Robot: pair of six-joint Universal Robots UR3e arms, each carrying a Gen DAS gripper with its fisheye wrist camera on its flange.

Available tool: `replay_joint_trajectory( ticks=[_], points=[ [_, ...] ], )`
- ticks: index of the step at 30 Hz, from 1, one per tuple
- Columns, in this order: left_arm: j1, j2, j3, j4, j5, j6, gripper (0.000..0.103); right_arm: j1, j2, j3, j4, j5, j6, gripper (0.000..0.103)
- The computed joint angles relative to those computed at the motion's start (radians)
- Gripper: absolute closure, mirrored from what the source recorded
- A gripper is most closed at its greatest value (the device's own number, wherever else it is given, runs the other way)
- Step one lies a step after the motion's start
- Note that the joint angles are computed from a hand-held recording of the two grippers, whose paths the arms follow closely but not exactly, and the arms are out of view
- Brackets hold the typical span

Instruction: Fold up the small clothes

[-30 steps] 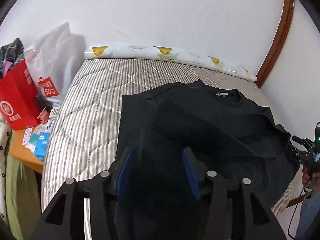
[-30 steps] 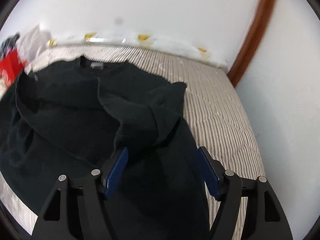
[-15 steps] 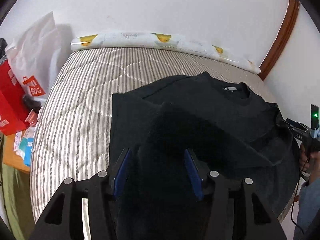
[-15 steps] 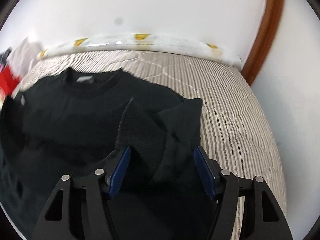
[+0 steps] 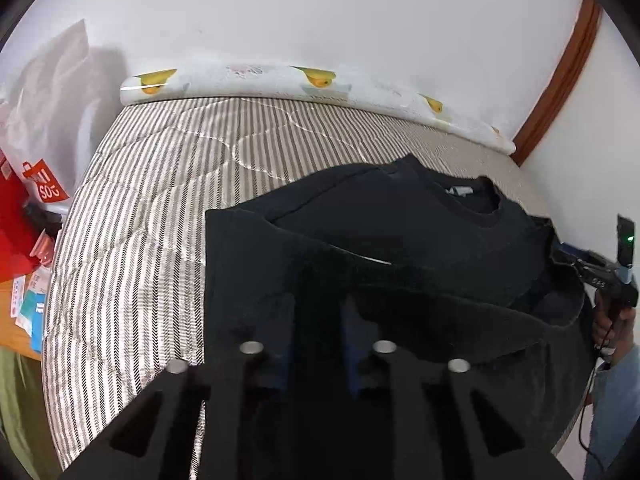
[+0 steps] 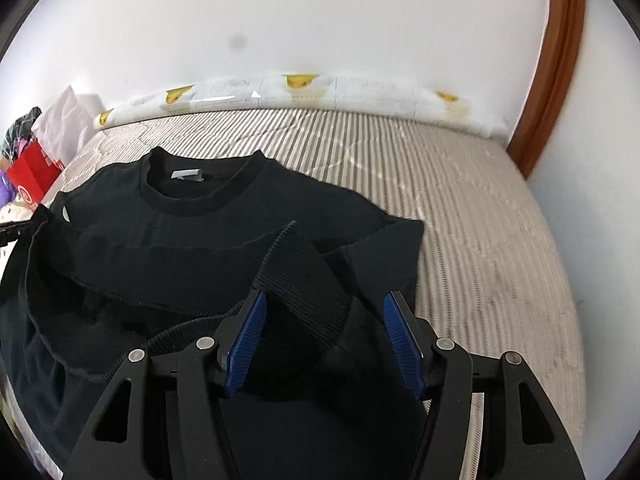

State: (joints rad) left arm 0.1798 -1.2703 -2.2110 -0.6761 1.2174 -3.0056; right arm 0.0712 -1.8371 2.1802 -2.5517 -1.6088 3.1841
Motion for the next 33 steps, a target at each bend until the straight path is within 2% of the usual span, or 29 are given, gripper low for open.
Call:
replay_joint_trajectory(
  ticks=[1, 2, 3, 4, 6, 9, 11, 15, 17, 20, 23, 28, 30, 31, 33],
  points=[
    [0.016, 0.015, -0.008, -0.001, -0.016, -0.001, 0.093, -0.013, 0.016, -0.005, -0.004, 0.021, 0.000, 0.053],
    [0.030, 0.035, -0.020, 0.005, -0.024, -0.009, 0.094, -0.020, 0.031, -0.013, -0.006, 0.036, -0.001, 0.063],
    [0.055, 0.061, -0.029, -0.005, -0.046, -0.006, 0.094, -0.014, 0.044, -0.020, -0.010, 0.026, 0.003, 0.087],
    [0.087, 0.089, -0.037, -0.025, -0.081, 0.001, 0.094, -0.001, 0.061, -0.027, -0.023, 0.002, 0.007, 0.095],
    [0.149, 0.132, -0.050, -0.043, -0.129, -0.007, 0.094, -0.068, 0.009, 0.005, -0.059, 0.095, -0.007, 0.096],
    [0.164, 0.099, -0.034, -0.013, -0.131, -0.034, 0.097, -0.210, -0.071, 0.044, -0.084, 0.208, 0.031, 0.101],
    [0.136, 0.047, -0.023, 0.050, -0.106, -0.067, 0.097, -0.276, -0.060, 0.044, -0.088, 0.255, 0.059, 0.101],
    [0.082, -0.065, 0.028, 0.138, -0.068, -0.131, 0.097, -0.221, 0.035, 0.015, -0.156, 0.185, 0.083, 0.101],
    [0.041, -0.120, 0.061, 0.173, -0.015, -0.150, 0.097, -0.233, 0.050, 0.020, -0.187, 0.209, 0.099, 0.101],
    [-0.013, -0.194, 0.113, 0.173, 0.062, -0.159, 0.097, -0.250, 0.084, 0.012, -0.199, 0.201, 0.115, 0.101],
    [-0.033, -0.228, 0.124, 0.173, 0.092, -0.161, 0.096, -0.251, 0.140, -0.013, -0.173, 0.175, 0.115, 0.102],
    [-0.042, -0.226, 0.146, 0.123, 0.110, -0.161, 0.093, -0.187, 0.168, -0.052, -0.126, 0.076, 0.091, 0.100],
    [-0.046, -0.211, 0.147, 0.108, 0.117, -0.156, 0.091, -0.151, 0.142, -0.071, -0.087, 0.008, 0.101, 0.090],
    [-0.050, -0.205, 0.148, 0.101, 0.124, -0.156, 0.089, -0.115, 0.124, -0.089, -0.054, -0.056, 0.117, 0.088],
    [-0.053, -0.177, 0.132, 0.090, 0.129, -0.155, 0.085, -0.066, 0.079, -0.099, -0.021, -0.101, 0.135, 0.083]
  ],
)
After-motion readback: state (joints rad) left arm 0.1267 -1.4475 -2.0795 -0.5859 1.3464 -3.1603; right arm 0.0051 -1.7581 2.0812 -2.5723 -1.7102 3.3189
